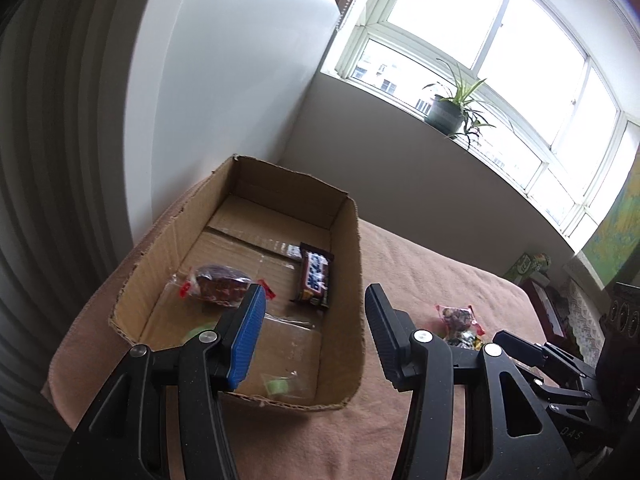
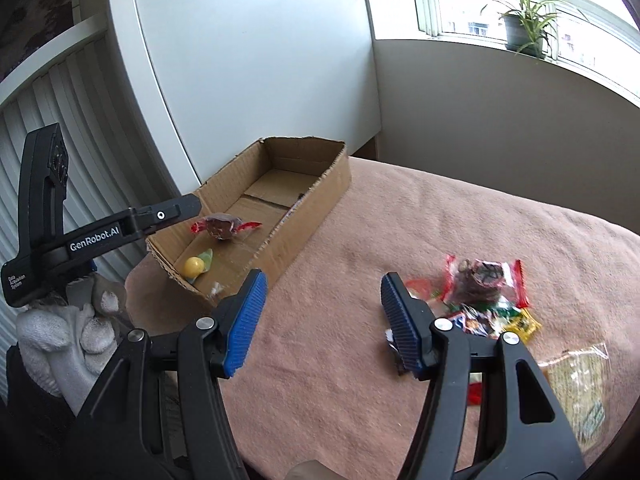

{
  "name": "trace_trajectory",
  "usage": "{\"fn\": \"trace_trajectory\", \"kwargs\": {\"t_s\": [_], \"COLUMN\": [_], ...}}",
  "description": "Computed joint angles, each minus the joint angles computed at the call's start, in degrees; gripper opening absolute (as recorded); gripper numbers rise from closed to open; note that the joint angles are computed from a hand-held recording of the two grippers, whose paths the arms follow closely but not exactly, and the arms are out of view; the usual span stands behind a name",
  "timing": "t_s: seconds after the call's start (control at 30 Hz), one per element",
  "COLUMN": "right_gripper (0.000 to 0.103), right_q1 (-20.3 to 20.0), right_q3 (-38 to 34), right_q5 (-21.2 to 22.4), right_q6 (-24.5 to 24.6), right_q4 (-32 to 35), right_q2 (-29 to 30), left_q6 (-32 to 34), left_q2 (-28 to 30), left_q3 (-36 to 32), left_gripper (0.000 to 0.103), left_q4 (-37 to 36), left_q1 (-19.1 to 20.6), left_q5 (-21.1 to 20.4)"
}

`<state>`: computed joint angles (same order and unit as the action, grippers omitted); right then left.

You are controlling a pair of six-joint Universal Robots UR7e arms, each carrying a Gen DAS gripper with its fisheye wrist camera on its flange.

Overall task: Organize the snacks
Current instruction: 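Move both open grippers back to the snack pile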

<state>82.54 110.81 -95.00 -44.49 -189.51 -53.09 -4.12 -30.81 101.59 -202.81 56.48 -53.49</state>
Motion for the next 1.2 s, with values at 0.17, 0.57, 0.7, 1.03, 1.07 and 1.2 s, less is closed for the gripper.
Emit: {"fn": "trace_trajectory", "kwargs": {"t_s": [0.17, 0.57, 0.7, 1.03, 1.07, 1.2], "right_gripper": [0.062, 0.062, 0.062, 0.058, 0.057, 0.055], "right_q1": [-3.5, -9.7, -11.0, -9.9, -9.7, -9.2], "right_q3": [2.9, 6.3, 6.3, 5.3, 5.0, 4.8], "right_q5": [-0.1, -3.4, -3.2, -7.7, -8.5, -9.6], "right_q6": [1.1, 2.1, 3.2, 1.2, 1.0, 1.3], "right_q4": [-0.4, 1.9, 2.4, -1.5, -1.7, 0.4], "right_q2": [-3.7, -7.8, -8.1, -5.4, -5.1, -5.3], "left_q6": [0.8, 3.5, 5.5, 11.4, 11.9, 13.5], "left_q2": [1.3, 5.6, 7.5, 12.5, 12.8, 13.9], "left_q3": [-0.5, -4.7, -7.5, -15.6, -16.2, -18.5], "left_gripper": [0.051, 0.051, 0.051, 0.051, 0.051, 0.051], "left_q4": [2.0, 9.9, 13.1, 23.3, 24.0, 27.5], "left_q1": [-1.2, -2.9, -3.3, -3.6, -3.6, -3.5], "left_q5": [-1.8, -5.7, -6.6, -8.2, -8.2, -8.4]}}
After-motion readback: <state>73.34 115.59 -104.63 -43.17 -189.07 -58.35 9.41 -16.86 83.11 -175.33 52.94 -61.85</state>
